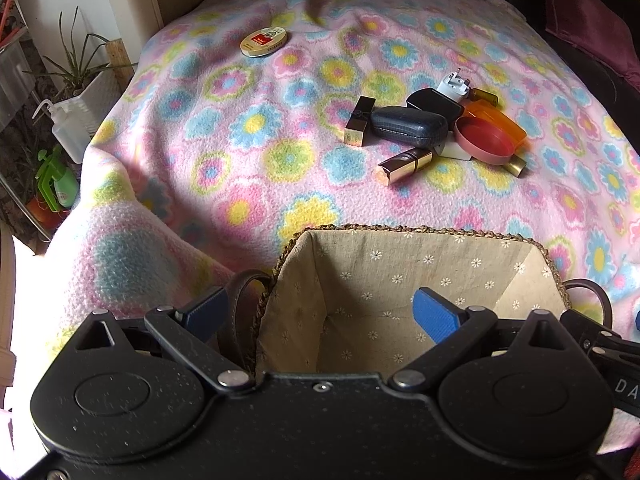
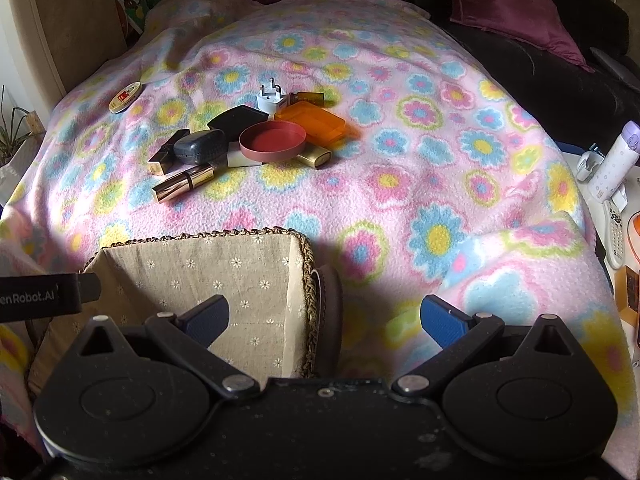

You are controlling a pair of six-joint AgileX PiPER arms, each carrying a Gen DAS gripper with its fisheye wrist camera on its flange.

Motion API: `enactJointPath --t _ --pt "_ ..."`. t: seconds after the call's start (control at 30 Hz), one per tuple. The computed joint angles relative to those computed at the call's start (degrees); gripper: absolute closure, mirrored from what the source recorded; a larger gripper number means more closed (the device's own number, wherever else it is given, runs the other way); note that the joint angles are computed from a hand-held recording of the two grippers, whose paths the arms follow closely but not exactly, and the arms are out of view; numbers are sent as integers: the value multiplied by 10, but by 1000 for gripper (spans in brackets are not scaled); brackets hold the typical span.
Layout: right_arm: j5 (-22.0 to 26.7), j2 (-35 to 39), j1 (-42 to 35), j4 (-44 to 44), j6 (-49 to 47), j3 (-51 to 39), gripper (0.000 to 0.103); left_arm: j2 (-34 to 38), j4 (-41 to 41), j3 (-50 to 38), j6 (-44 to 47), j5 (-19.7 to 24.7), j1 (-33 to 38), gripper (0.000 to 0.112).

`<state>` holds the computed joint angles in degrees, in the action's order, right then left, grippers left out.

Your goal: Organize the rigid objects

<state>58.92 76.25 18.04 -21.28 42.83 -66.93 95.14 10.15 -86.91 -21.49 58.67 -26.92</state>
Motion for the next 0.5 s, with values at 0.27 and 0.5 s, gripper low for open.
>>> enactJointPath --t 0.27,0.5 --pt "2 3 -3 6 -3 -3 1 4 2 -7 5 7 0 17" --pt "6 7 -2 9 -7 -6 1 6 12 -10 6 11 -5 17"
